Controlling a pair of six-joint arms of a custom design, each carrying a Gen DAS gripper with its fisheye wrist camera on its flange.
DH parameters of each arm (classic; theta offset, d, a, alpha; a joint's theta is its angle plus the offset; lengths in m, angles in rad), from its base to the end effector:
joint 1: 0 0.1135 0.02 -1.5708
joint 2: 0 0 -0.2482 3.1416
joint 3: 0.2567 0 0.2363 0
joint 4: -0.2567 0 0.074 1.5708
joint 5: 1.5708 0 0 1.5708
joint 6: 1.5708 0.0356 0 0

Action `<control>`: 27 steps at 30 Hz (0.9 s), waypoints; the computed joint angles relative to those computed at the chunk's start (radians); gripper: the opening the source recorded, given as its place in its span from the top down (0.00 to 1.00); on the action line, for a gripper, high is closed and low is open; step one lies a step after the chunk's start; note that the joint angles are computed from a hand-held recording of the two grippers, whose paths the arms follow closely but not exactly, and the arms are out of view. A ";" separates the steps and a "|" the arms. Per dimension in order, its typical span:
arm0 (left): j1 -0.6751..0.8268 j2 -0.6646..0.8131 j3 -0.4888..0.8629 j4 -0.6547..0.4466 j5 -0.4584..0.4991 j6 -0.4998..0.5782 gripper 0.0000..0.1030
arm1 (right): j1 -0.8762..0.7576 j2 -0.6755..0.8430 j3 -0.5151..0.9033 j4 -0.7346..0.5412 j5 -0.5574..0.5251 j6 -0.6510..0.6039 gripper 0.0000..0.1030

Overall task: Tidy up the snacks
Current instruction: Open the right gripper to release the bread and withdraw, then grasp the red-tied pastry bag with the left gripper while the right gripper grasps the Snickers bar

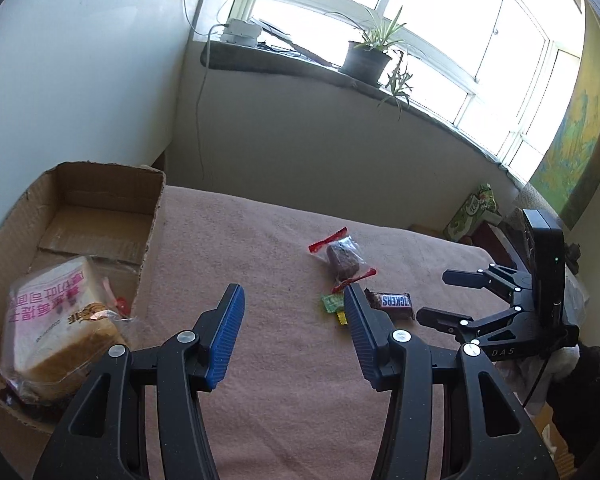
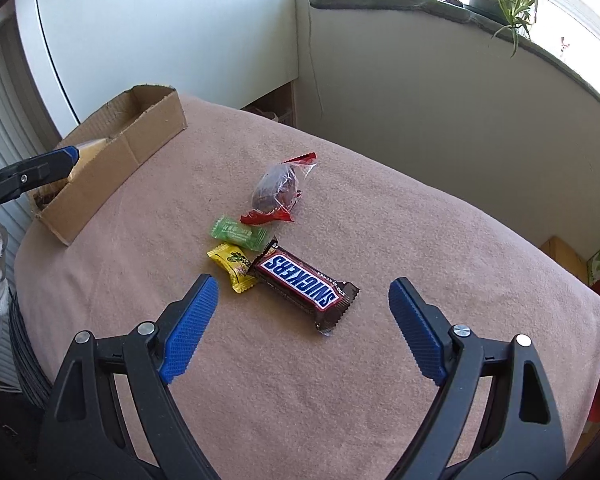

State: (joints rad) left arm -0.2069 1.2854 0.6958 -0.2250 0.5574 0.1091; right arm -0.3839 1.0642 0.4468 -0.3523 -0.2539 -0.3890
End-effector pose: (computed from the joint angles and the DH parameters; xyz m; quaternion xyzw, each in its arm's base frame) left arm 0.2359 -0.0688 0.1986 0.2409 0.8664 -0.2727 0.3420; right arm 0.1721 -0.0599 0.1577 -0.0399 0.9474 0.0013 0.3176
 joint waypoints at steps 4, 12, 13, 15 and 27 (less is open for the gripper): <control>-0.089 0.101 0.050 0.035 -0.045 -0.043 0.52 | 0.042 0.080 -0.005 0.066 0.030 -0.021 0.13; -0.186 0.341 0.208 0.048 -0.046 -0.122 0.50 | 0.038 0.219 0.018 0.150 0.006 -0.074 0.15; -0.192 0.367 0.227 0.048 -0.037 -0.136 0.50 | 0.031 0.234 0.021 0.155 -0.001 -0.081 0.16; -0.205 0.415 0.267 0.043 -0.024 -0.163 0.50 | 0.019 0.262 0.026 0.170 -0.012 -0.089 0.16; -0.296 0.564 0.397 0.018 -0.086 -0.197 0.49 | -0.024 0.333 0.062 0.158 -0.075 -0.134 0.27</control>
State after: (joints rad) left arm -0.5031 1.8491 1.0924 -0.2070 0.4710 -0.0876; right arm -0.4078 1.3977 0.5093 -0.1939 -0.3286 -0.5227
